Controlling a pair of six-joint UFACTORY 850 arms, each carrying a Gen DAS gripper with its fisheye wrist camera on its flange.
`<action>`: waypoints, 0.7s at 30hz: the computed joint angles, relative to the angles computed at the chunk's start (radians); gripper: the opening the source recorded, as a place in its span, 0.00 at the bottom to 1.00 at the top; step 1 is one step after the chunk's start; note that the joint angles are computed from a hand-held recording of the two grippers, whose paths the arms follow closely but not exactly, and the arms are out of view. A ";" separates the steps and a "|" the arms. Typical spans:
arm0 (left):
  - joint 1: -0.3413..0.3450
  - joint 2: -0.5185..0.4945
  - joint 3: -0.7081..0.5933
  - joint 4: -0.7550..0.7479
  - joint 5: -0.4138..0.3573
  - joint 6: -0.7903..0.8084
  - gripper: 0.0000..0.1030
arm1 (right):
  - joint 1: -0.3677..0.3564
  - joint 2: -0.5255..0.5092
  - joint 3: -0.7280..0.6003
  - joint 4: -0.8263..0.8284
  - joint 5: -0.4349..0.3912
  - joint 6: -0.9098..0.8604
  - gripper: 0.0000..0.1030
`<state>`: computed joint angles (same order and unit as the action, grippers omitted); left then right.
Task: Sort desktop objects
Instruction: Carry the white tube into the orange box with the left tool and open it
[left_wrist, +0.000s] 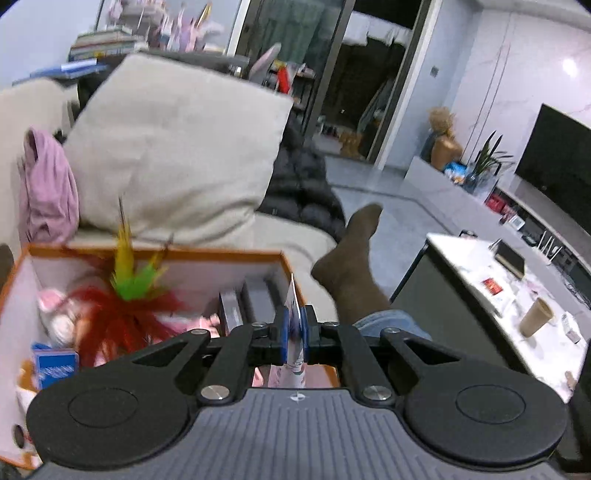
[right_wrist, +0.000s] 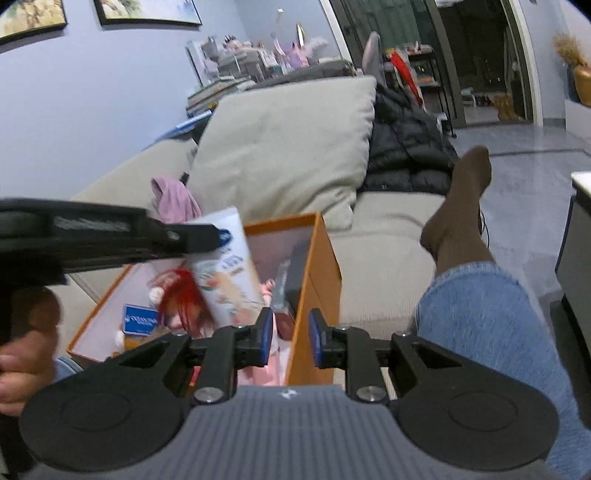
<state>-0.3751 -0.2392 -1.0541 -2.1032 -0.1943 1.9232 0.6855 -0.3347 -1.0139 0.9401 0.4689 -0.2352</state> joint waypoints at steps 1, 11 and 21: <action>0.001 -0.017 -0.008 0.022 0.000 -0.032 0.07 | -0.001 0.001 0.005 -0.006 -0.005 0.005 0.23; -0.004 -0.103 -0.044 0.163 0.006 -0.185 0.06 | -0.016 -0.043 -0.025 -0.023 -0.056 0.007 0.24; -0.003 -0.066 -0.027 0.459 0.000 -0.475 0.08 | 0.002 -0.037 -0.037 0.088 -0.056 -0.111 0.24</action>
